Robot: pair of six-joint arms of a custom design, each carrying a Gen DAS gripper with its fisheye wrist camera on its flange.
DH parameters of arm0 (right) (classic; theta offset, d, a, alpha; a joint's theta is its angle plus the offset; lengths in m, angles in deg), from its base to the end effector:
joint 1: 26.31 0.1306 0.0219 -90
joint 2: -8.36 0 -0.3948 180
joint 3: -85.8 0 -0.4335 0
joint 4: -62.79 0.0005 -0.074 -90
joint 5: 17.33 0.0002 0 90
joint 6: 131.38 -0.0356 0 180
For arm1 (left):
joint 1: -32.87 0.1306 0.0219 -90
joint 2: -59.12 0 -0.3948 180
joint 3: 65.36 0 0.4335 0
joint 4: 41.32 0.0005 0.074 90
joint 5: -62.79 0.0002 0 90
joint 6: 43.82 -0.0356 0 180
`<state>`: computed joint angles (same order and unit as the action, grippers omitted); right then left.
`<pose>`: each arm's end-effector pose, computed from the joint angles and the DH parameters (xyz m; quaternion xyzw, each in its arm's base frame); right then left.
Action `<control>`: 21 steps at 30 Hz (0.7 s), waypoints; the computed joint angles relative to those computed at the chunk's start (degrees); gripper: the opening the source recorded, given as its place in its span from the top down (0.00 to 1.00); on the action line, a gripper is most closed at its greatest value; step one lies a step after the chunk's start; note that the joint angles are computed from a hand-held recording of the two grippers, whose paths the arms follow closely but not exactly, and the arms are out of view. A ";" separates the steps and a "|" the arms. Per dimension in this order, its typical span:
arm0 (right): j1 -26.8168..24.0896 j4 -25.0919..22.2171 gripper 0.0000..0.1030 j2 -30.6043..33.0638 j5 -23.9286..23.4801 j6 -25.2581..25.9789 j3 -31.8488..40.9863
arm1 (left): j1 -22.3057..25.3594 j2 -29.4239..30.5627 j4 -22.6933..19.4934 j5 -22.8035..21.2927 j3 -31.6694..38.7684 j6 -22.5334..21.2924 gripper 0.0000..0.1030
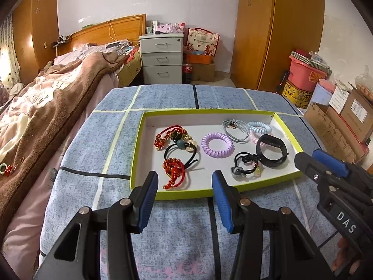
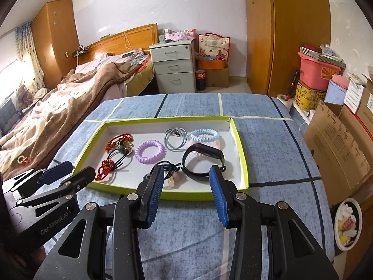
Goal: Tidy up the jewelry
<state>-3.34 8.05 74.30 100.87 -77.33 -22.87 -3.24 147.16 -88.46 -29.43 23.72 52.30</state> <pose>0.3392 0.1249 0.4517 0.1869 0.8941 -0.0332 0.4057 0.4187 -0.3044 0.4539 0.2329 0.8976 -0.1179 0.3551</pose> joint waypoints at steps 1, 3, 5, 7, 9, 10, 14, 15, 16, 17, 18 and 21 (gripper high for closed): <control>0.11 -0.14 0.60 0.02 0.15 -0.20 -0.02 | -0.03 -0.13 0.08 0.02 -0.14 -0.14 0.51; 0.21 -0.15 0.60 -0.10 0.05 -0.39 -0.22 | -0.12 -0.27 -0.03 -0.64 -0.25 0.42 0.51; 0.46 -0.32 0.60 -0.07 0.09 -0.61 -0.25 | 0.04 -0.41 -0.03 -0.02 -0.37 0.71 0.51; 0.71 -0.39 0.60 -0.13 0.18 -0.60 -0.34 | 0.11 -0.46 -0.15 0.20 -0.47 0.77 0.51; 0.75 -0.42 0.60 -0.23 -0.38 -0.83 -0.38 | -0.02 -0.41 -0.35 0.12 -0.40 0.72 0.51; 0.84 -0.56 0.60 -0.16 -0.56 -0.89 -0.32 | -0.01 -0.36 -0.54 0.09 -0.33 0.61 0.51; 1.34 -0.57 0.60 -0.19 -0.08 -0.78 -0.38 | -0.04 -0.57 -0.41 -0.19 -0.47 0.90 0.51; 1.40 -0.60 0.60 -0.25 0.02 -0.95 -0.43 | -0.07 -0.62 -0.39 -0.22 -0.51 0.91 0.51; 1.43 -0.68 0.60 -0.27 0.14 -1.10 -0.42 | -0.08 -0.62 -0.42 -0.28 -0.50 0.91 0.51; 1.42 -0.70 0.60 -0.30 0.15 -1.09 -0.41 | -0.10 -0.67 -0.40 -0.27 -0.51 0.87 0.51; 1.47 -0.69 0.60 -0.33 0.25 -1.18 -0.42 | -0.13 -0.74 -0.30 -0.11 -0.56 0.74 0.51; 1.32 -0.69 0.60 -0.36 0.09 -1.11 -0.45 | -0.20 -0.89 -0.19 0.05 -0.68 0.70 0.51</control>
